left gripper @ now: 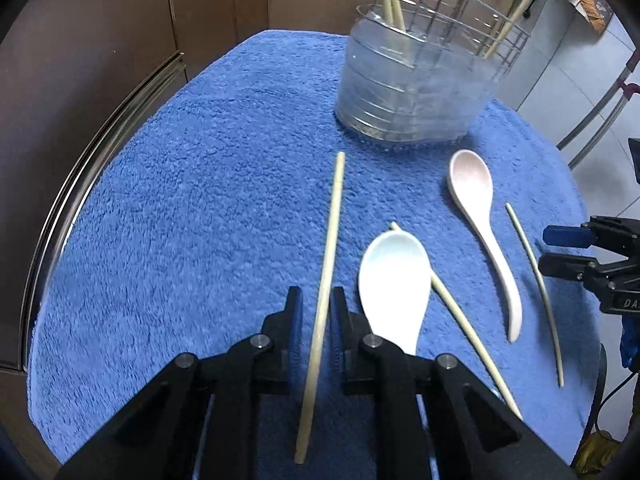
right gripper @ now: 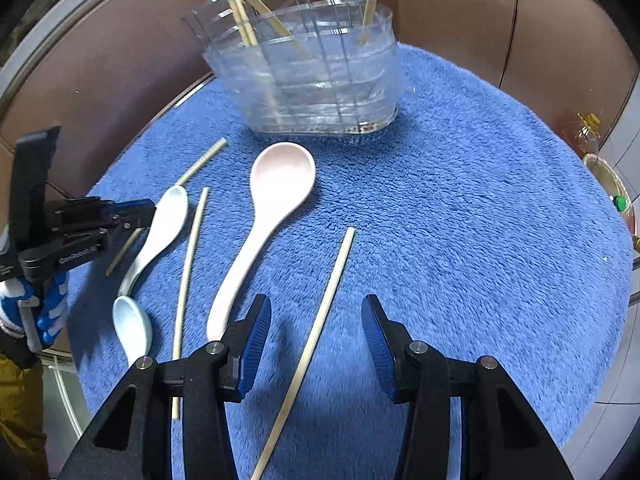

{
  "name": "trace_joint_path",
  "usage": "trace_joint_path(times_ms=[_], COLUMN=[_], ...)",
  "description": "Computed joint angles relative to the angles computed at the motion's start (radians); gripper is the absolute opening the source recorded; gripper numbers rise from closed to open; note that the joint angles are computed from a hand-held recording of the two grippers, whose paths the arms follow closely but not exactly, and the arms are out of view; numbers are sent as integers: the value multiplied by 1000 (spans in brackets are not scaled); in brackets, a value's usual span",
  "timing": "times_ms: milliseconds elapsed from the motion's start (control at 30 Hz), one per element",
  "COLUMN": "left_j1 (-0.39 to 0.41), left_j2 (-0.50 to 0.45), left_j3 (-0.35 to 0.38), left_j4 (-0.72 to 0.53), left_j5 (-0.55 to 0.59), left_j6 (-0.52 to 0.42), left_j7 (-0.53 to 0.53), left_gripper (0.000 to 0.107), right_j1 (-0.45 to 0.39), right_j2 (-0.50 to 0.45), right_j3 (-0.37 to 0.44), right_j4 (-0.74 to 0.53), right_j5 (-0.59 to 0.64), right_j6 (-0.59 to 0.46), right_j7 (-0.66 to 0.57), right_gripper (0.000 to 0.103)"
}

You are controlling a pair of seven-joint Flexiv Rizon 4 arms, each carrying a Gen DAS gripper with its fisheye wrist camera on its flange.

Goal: Organize utensils
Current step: 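Lower the right tool onto a wooden chopstick and close while the left tool grasps another, then lift the chopsticks upright with the right tool while the left tool lifts its own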

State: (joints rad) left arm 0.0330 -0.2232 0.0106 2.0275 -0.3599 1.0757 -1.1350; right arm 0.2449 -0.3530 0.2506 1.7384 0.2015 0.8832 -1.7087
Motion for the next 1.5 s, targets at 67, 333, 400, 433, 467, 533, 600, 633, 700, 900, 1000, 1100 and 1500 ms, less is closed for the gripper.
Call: trace_joint_path(times_ms=[67,333,400,433,467,533,600,633,700,900,1000,1100,1500], left_j1=[8,4,2,1,0,-9,-17,-21,-31,-40,-19,-19,-27], left_j2=[-4,-18,-34,-45,-58,-82,-96,-100,-106,-66,-16,40,270], left_j3=[-4,18,20,22,23,27,34,37,40,49,33,36,62], left_j4=[0,-47,-80,-101,-123,-164,-194,-204,-212,-128,-51,5,156], left_j5=[-22,34,58,72,85,122,156,173,205,241,181,155,276], left_j6=[1,-56,-77,-92,-108,-130,-150,-153,-140,12,109,175,308], left_j7=[8,-50,-78,-94,-110,-145,-178,-194,-219,-279,-264,-283,-423], left_gripper=[9,5,6,6,6,6,5,5,5,5,4,4,4], right_j1=[17,40,49,53,58,69,73,74,69,11,-19,-29,-23], right_j2=[-12,-62,-70,-75,-81,-92,-94,-96,-93,-68,-24,14,255], right_j3=[-15,-26,-30,-31,-34,-38,-38,-36,-32,4,22,27,24], right_j4=[-3,-40,-50,-56,-59,-67,-63,-60,-52,-27,9,39,180], right_j5=[-37,-125,-146,-156,-168,-191,-206,-207,-203,-111,-56,-14,198], right_j6=[0,-29,-35,-39,-39,-36,-30,-22,-10,17,42,69,175], right_j7=[23,56,66,71,78,92,96,99,102,41,-9,-48,-190], right_gripper=[45,26,25,25,25,24,23,19,12,6,6,6,6])
